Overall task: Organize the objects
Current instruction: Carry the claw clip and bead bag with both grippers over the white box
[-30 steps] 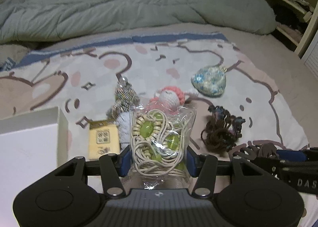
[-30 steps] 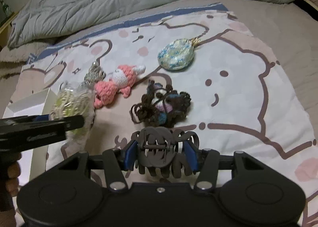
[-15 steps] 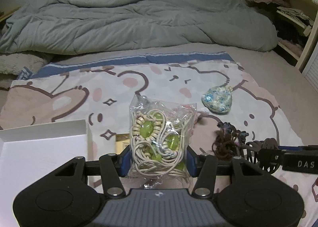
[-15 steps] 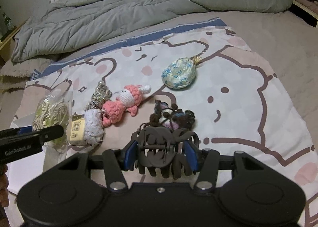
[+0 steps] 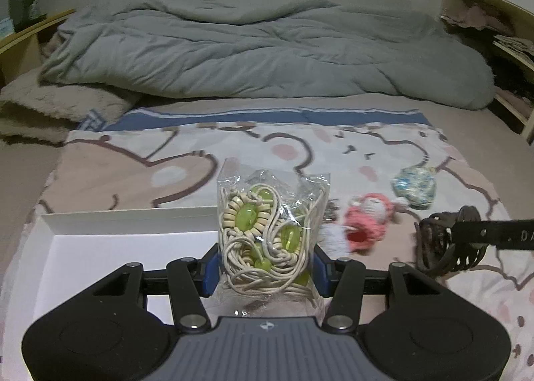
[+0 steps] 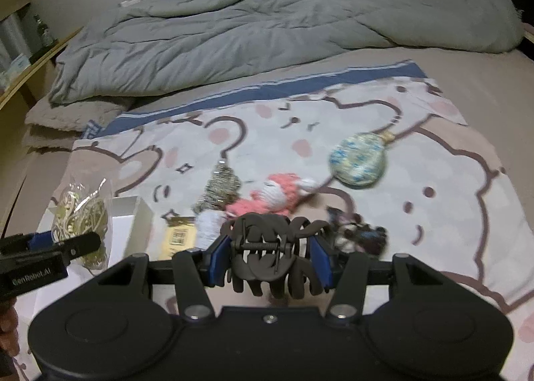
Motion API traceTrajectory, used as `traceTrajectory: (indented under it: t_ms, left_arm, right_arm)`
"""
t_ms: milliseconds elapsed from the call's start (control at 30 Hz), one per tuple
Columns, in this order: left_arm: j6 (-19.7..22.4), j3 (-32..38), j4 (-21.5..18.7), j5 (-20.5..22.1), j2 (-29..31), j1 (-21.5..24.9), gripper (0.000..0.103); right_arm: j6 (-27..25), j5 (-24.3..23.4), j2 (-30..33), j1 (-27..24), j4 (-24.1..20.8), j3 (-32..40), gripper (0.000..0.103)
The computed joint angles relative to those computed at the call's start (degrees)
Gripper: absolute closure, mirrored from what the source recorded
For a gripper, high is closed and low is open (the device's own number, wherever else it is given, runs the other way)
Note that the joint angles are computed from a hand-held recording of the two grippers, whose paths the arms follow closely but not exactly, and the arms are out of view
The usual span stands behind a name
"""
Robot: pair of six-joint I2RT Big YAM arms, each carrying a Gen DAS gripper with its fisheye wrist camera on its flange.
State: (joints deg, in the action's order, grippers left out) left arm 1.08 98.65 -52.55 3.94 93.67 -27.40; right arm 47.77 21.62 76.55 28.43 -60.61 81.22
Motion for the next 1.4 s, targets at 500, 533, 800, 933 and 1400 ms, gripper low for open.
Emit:
traceTrajectory:
  t_ms: [500,533,800,933,1400]
  left_arm:
    - [1.55,-0.30,1.53,-0.59,1.14,9.50,0.049]
    - [1.29,0.05,1.44,-0.55,1.40,10.09,0.049]
    - [2.51,3.37,-1.05,-0.49,3.69,13.94,0.049]
    - [4.82,4.96,-1.52,-0.89,4.84,15.57,0.049]
    - [9.85,9.77,-1.72,-1.22,10.39,19.13,0.049]
  right_arm:
    - [-4.20,-3.28,13.06,2.82,1.02,14.76,0.049]
    - [-4.21,-3.51,13.96,3.02,1.01,15.86,0.049]
    - [-2.85,-6.36,22.46,5.24,0.20,25.89,0.049]
    - [-2.80,-7.79,27.11,6.31,-1.28,31.95,0.049]
    - [-0.03,-9.98,40.77,8.27,-5.44,48.85,0.049]
